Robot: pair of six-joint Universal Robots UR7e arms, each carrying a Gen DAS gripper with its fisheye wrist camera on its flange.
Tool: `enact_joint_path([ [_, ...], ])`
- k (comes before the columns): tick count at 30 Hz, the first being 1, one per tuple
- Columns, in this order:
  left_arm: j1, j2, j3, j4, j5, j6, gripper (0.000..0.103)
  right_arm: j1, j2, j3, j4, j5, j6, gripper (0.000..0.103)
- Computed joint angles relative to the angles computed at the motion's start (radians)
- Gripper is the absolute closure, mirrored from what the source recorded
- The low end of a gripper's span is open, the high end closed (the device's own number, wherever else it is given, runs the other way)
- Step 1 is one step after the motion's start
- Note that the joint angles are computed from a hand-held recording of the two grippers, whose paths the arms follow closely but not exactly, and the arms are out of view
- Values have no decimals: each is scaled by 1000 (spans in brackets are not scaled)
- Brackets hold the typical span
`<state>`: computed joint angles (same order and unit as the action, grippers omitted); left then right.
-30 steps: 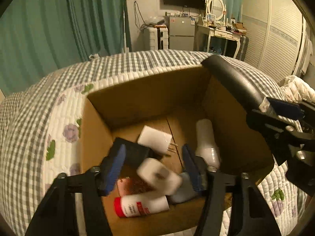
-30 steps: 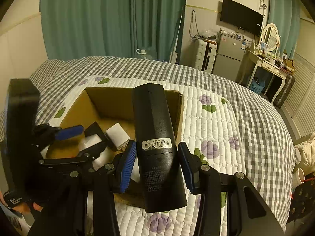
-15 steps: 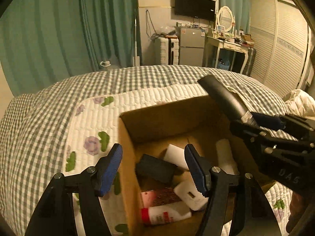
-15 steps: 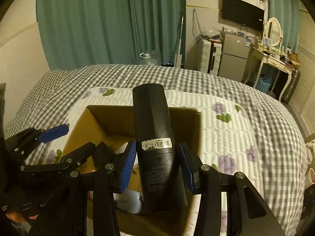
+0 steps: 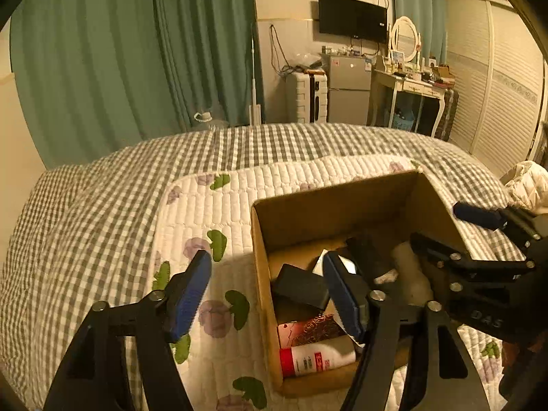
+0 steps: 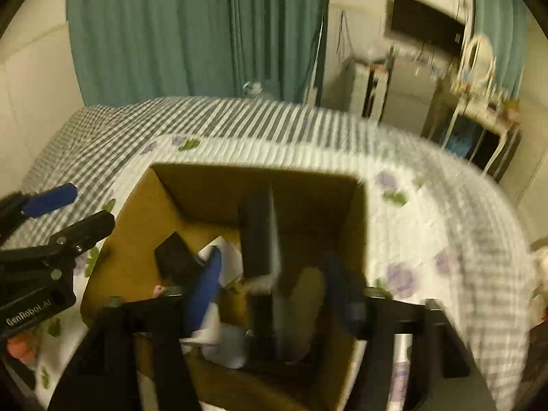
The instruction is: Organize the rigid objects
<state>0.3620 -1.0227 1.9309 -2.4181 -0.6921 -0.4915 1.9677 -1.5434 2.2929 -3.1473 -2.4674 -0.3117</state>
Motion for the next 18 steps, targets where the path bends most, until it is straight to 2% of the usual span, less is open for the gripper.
enact_joint_path([
  [6,-79,-74,9,66,42,-56,24,143,-49,-4,-29,-105,-23,32],
  [10,-144,-128,15,114,70,-106,19,259,-98,-2,15,-185,28,28],
  [13,-203,-172,26,154,87,-139,17,361,-124,-6,72,-264,84,21],
  [15,-236,-195,36,168,99,-156,12,429,-141,-4,110,-318,127,11],
  [18,-289,-226,63,173,131,-124,10,528,-145,5,101,-404,144,1],
])
